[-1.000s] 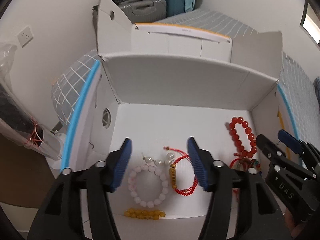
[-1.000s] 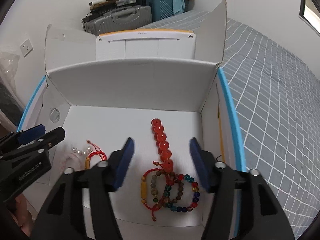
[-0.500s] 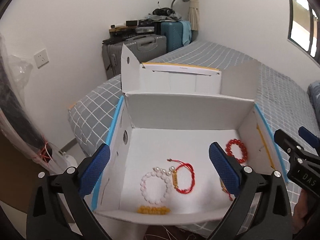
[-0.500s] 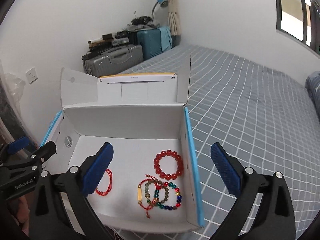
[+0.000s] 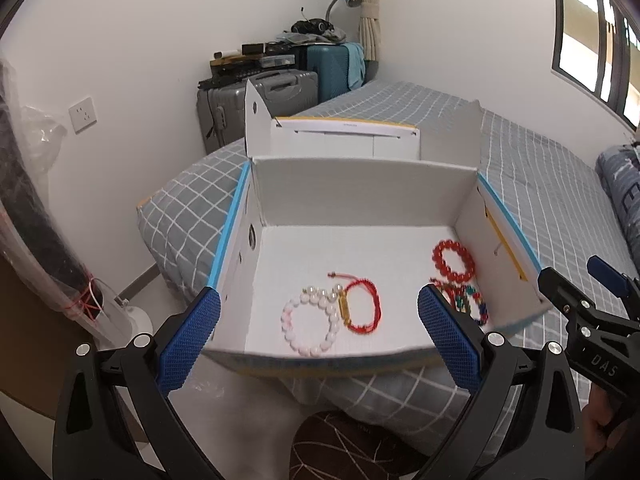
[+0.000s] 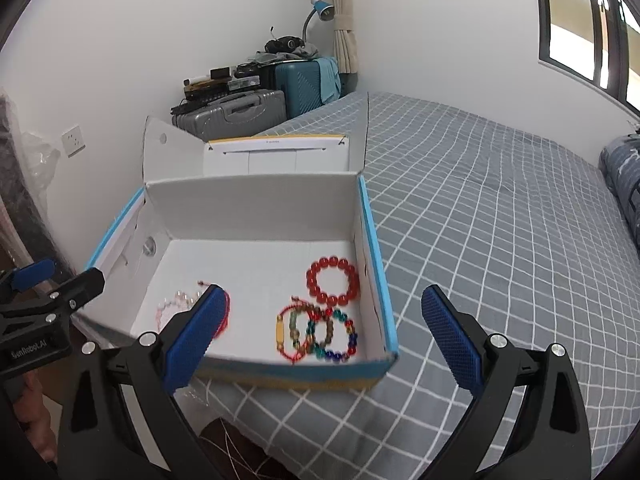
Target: Organize jewelry
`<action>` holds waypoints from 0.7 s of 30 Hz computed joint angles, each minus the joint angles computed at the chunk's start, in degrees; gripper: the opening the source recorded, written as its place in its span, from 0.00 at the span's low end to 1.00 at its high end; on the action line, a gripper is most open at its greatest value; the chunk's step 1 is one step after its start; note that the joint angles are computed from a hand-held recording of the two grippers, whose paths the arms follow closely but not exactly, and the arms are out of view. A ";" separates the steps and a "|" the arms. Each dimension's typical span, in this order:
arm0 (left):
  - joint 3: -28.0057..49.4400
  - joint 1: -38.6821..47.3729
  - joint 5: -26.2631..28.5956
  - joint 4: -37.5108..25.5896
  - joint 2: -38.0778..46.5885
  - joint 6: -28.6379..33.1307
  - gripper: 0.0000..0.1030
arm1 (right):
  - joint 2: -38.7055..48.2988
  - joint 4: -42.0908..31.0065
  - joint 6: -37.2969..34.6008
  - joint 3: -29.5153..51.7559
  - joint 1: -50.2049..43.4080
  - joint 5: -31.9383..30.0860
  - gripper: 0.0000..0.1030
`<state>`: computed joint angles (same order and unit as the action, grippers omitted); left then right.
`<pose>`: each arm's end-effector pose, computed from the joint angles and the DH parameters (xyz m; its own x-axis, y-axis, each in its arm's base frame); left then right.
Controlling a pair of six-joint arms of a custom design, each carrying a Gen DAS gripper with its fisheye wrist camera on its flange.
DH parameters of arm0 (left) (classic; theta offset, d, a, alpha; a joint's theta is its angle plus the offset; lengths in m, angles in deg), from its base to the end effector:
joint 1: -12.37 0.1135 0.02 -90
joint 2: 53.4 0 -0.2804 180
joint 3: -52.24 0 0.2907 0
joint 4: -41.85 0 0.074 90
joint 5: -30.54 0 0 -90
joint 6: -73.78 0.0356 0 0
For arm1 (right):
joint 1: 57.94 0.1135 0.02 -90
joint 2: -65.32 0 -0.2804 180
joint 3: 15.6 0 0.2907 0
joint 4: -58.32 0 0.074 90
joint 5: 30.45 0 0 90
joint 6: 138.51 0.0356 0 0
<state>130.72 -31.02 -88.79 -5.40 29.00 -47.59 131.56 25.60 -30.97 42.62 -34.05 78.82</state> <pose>0.2582 -0.2201 0.2897 -0.6789 0.0173 -0.7340 0.0261 0.9997 -0.0006 0.2575 0.1012 0.2593 -0.6153 0.0386 -0.7874 0.0333 0.9992 0.0230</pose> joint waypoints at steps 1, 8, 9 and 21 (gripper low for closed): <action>-0.64 -0.29 0.07 -0.02 -0.39 -0.34 0.95 | -0.44 -0.03 0.39 -0.52 0.13 0.13 0.91; -4.08 -2.08 0.70 0.14 -2.31 -1.72 0.95 | -3.52 -1.25 2.42 -3.91 2.16 0.88 0.91; -4.44 -2.39 0.47 0.04 -2.56 -1.89 0.95 | -3.53 -1.37 2.62 -3.98 2.40 1.17 0.91; -5.95 -4.27 -1.97 0.22 -3.65 -2.96 0.95 | -4.00 -2.36 3.55 -4.92 3.50 2.12 0.91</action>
<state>124.77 -35.30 -90.76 -5.18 25.35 -50.55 127.56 23.25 -27.42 37.70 -30.55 80.94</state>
